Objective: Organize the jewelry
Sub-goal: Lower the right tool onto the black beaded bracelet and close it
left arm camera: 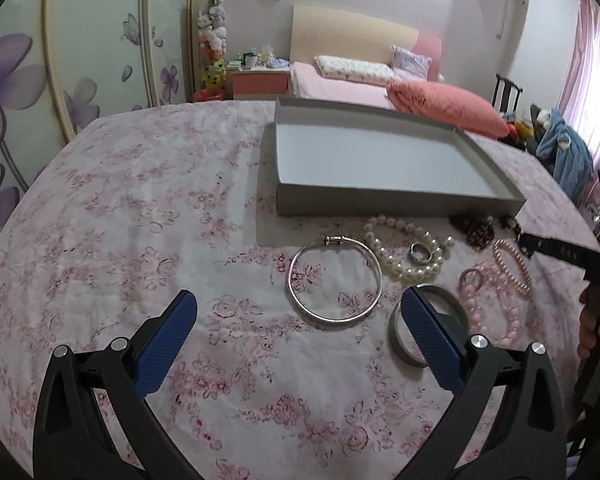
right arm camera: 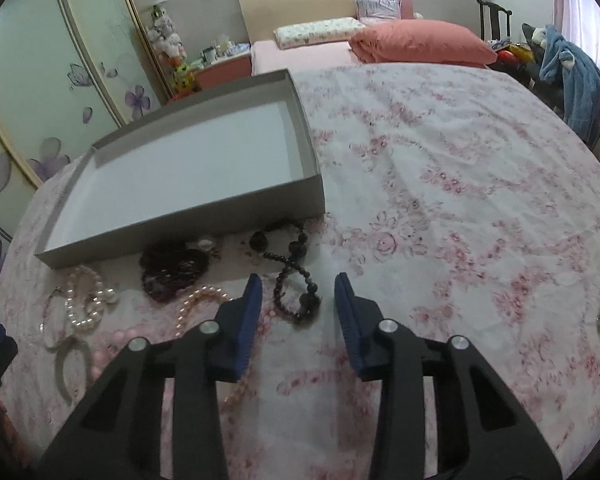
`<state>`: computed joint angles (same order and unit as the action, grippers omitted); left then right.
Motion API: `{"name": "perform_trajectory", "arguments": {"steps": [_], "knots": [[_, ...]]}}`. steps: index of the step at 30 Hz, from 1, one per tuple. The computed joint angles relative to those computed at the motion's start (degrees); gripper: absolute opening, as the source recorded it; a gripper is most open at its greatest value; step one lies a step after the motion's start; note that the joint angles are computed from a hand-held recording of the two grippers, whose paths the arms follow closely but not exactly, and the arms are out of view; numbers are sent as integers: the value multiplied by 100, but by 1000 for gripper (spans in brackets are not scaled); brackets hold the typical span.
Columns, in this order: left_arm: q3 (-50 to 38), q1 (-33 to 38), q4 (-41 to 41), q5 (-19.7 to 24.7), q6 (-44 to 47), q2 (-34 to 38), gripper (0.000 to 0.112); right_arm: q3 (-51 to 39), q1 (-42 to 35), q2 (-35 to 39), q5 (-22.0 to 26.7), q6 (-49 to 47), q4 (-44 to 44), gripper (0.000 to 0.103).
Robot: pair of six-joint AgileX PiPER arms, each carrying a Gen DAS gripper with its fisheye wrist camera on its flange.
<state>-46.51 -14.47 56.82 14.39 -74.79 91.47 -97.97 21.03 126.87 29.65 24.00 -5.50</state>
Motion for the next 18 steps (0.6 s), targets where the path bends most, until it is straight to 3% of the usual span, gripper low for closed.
{"name": "perform_trajectory", "arguments": {"steps": [4, 5, 7, 8, 16, 18], "knots": [[-282, 15, -635, 58, 774, 310, 101, -509, 86, 299, 248, 222, -388, 34], [-360, 13, -778, 82, 949, 395, 101, -580, 121, 348, 288, 363, -600, 31], [-533, 15, -1041, 128, 1256, 555, 101, -572, 206, 384, 256, 714, -1084, 15], [-629, 25, -1230, 155, 1467, 643, 101, -540, 204, 390, 192, 785, -1186, 13], [-1276, 145, -2499, 387, 2773, 1178, 97, -423, 142, 332, 41, 653, -1038, 10], [-1359, 88, -2195, 535, 2492, 1269, 92, -452, 121, 346, 40, 591, -965, 10]]}}
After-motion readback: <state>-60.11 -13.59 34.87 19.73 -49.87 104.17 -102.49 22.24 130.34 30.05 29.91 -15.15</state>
